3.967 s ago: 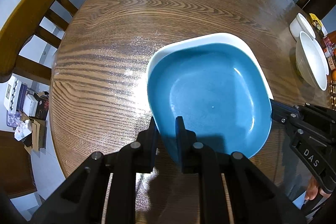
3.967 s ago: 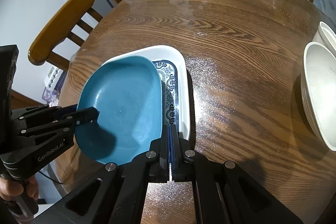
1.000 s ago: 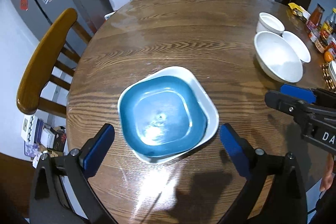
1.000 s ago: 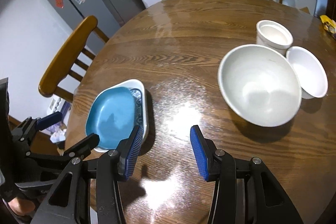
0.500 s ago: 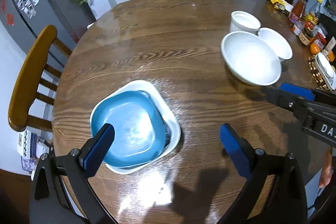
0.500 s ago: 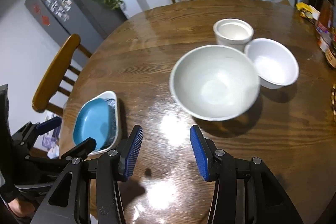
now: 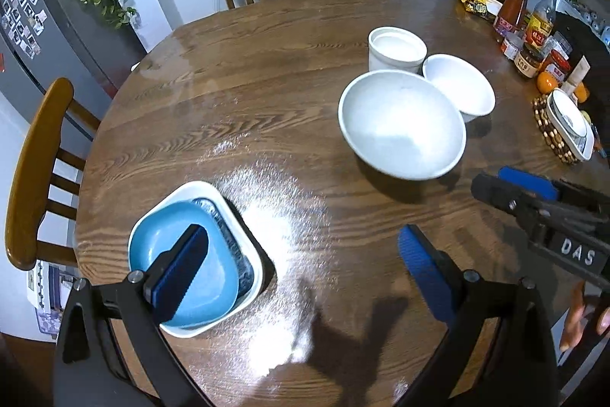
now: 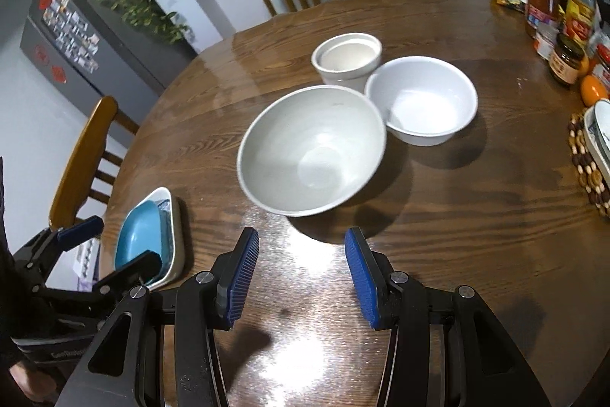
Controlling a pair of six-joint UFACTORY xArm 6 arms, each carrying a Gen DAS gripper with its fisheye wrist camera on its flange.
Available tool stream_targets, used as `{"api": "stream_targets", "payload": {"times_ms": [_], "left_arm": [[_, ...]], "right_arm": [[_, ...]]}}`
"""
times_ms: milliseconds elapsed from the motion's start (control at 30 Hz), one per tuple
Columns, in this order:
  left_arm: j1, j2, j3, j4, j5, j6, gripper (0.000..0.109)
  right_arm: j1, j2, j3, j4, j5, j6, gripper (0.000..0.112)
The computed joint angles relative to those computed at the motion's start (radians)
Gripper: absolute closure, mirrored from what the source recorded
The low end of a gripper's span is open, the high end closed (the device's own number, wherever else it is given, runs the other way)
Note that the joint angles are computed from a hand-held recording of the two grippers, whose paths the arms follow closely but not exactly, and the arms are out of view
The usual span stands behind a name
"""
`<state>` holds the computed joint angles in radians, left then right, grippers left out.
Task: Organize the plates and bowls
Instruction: 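Move the left gripper away from the stack to the large white bowl, then grasp the rim of the large white bowl with the left gripper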
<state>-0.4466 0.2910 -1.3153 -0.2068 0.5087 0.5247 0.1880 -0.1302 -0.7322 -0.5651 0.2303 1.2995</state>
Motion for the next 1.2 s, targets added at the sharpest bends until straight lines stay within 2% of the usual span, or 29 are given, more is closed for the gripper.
{"api": "stream_targets", "payload": {"times_ms": [200, 300, 567, 733, 1000, 1200], "left_arm": [[-0.019, 0.072, -0.121, -0.052, 0.078, -0.029, 0.008], [-0.038, 0.112, -0.165, -0.005, 0.054, -0.091, 0.008], [-0.069, 0.219, -0.284, 0.099, 0.081, -0.179, 0.009], [-0.077, 0.268, -0.335, 0.131, 0.085, -0.189, 0.009], [-0.082, 0.352, -0.441, 0.158, 0.149, -0.219, 0.009], [-0.085, 0.391, -0.492, 0.127, 0.184, -0.2, 0.011]], "right_arm": [[-0.034, -0.028, 0.035, -0.032, -0.007, 0.047, 0.064], [-0.047, -0.029, 0.041, -0.03, -0.009, 0.051, 0.064], [-0.09, 0.005, 0.025, 0.015, -0.004, -0.007, 0.064], [-0.12, 0.064, -0.008, 0.106, -0.006, -0.103, 0.064], [-0.133, 0.142, -0.044, 0.293, -0.051, -0.287, 0.064], [-0.137, 0.159, -0.052, 0.343, -0.066, -0.334, 0.064]]}}
